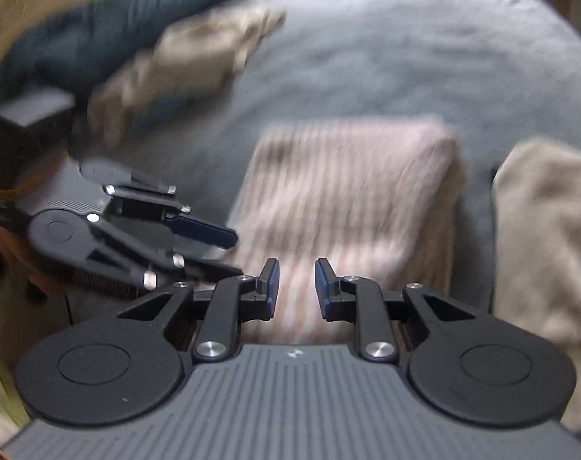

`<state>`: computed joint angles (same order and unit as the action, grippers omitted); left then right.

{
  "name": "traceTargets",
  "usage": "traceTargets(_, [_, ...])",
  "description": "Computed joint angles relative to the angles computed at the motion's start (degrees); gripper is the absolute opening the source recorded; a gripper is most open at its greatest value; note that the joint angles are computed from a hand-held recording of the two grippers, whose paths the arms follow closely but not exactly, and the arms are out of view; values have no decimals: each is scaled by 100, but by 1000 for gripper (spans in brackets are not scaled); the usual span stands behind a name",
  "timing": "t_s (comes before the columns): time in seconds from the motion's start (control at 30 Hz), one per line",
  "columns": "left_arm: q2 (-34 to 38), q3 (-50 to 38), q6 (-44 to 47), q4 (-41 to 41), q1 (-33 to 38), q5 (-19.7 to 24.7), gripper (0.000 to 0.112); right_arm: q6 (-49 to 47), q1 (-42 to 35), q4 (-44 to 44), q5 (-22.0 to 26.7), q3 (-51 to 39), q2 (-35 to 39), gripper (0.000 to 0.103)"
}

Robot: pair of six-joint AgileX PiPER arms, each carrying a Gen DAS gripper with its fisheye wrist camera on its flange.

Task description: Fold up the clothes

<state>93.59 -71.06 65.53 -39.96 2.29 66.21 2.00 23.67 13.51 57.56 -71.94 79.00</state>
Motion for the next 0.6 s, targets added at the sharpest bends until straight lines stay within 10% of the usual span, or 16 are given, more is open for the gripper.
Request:
traceTargets(0.17, [-65, 560, 207, -72, -105, -503, 47, 677, 615, -831, -835, 1105, 30, 17])
traceTargets(0.6, [-94, 36, -744, -57, -131, -455, 44, 1055, 891, -1252, -837, 1199, -49, 17])
